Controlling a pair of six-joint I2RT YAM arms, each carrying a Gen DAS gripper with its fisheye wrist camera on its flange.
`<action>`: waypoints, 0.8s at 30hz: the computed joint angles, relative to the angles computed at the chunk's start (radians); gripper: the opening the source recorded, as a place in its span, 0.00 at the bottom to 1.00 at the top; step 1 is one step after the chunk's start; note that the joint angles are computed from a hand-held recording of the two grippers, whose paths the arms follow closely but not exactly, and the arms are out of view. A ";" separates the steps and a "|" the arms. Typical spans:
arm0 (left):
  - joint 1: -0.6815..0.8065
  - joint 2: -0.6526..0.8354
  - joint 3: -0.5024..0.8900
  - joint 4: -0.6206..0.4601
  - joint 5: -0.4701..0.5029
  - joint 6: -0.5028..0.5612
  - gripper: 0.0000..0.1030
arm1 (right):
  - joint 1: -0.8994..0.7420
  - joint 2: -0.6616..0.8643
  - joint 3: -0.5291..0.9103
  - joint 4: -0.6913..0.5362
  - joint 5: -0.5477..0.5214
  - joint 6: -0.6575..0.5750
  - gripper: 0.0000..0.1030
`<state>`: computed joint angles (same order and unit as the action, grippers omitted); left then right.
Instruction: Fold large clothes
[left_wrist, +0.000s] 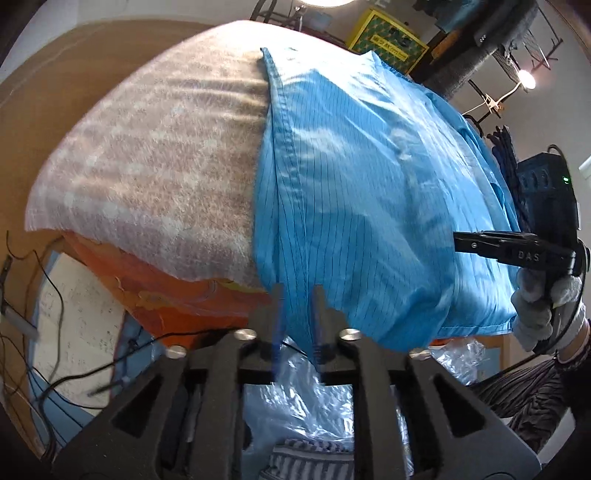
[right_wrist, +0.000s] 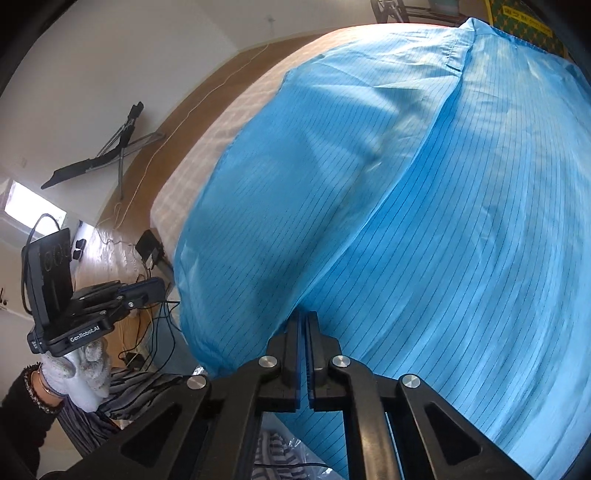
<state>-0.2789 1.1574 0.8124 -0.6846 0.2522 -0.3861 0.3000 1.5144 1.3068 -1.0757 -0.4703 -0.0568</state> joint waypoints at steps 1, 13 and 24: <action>-0.009 0.011 0.002 -0.002 -0.018 -0.005 0.32 | -0.002 -0.005 0.004 -0.005 -0.006 -0.007 0.04; -0.035 0.022 -0.005 0.025 -0.021 -0.004 0.00 | -0.070 -0.056 0.017 -0.026 -0.097 0.012 0.37; 0.013 0.022 -0.015 0.015 0.018 -0.026 0.31 | 0.022 -0.032 -0.053 0.046 -0.036 0.030 0.02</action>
<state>-0.2656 1.1795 0.7971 -0.6695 0.2706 -0.4119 0.3223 1.4824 1.2542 -1.0295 -0.5060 -0.0264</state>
